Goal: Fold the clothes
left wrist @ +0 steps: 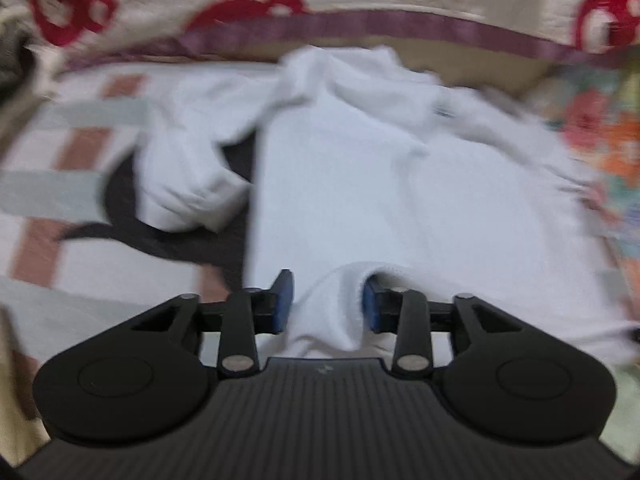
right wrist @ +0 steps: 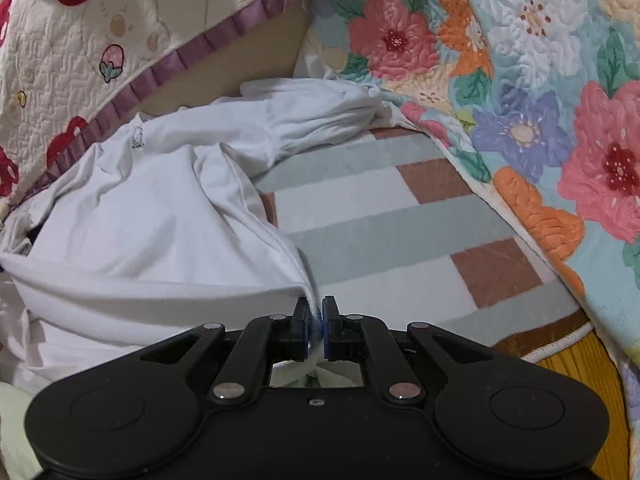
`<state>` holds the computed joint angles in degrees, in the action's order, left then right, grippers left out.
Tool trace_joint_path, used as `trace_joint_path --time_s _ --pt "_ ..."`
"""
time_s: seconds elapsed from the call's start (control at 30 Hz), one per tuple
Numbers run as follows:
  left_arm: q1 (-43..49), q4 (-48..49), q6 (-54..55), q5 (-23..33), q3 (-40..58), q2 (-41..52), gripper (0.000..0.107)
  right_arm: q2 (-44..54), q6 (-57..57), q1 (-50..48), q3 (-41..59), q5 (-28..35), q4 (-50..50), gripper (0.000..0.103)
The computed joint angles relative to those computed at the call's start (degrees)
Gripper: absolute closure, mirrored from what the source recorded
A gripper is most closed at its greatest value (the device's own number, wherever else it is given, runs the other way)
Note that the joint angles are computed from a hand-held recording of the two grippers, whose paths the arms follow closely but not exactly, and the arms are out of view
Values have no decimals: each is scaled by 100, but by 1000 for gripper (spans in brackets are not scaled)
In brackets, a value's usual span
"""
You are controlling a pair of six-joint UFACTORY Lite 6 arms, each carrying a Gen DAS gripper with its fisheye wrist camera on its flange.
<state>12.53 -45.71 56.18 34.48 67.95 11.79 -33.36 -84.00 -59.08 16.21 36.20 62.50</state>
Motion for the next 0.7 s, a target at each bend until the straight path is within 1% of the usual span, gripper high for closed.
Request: trace_joint_path --time_s 0.03,0.07,0.1,0.17,0.2,0.23,0.3,0.33,0.4,0.47,0.53,0.57,0.6,0.63,0.67,0.7 --pt "-81 230 -187 -288 -229 -262 56 59 -40 -35 -2 5 25 94" --pt "-169 519 -438 -568 -447 -519 47 117 -76 -69 -4 9 47 92" --pt "-225 770 -649 -785 -640 -727 43 181 -87 -69 -18 -21 81 90" --pt "-308 1192 -987 -1204 -1039 -1122 43 277 -71 -39 -47 -81 134 90" --pt "-269 1079 -1022 -1318 -1228 -1367 43 293 -58 -16 -61 -93 143 90" --pt "-195 726 -830 -1426 -1434 -1612 43 296 -39 8 -75 -98 144 90" --pt "-16 -244 -175 -1607 -1838 -2088 43 277 -5 54 -102 -116 135 90" --pt "80 -621 145 -1576 -1941 -2256 44 248 7 74 -115 -131 124 90" --pt "118 -747 356 -1522 -1849 -2214 45 284 -32 38 -93 -109 163 90" --pt "143 -166 193 -1126 -1439 -1848 46 399 -128 -22 -52 -100 252 90" --pt "137 886 -350 -68 -601 -1070 47 488 -224 -85 -25 -99 332 90" --pt "100 1212 -653 288 -318 -771 47 502 -269 -119 -27 -101 362 89" --pt "91 1463 -1155 404 -206 -700 48 480 -413 -249 -47 55 434 88" --pt "71 1568 -1469 356 -258 -741 49 451 -585 -416 -72 266 512 94" --pt "87 1543 -1544 390 -276 -788 49 430 -745 -590 -94 492 576 95" --pt "131 1442 -1503 429 -302 -833 49 442 -1006 -928 -112 958 693 95"
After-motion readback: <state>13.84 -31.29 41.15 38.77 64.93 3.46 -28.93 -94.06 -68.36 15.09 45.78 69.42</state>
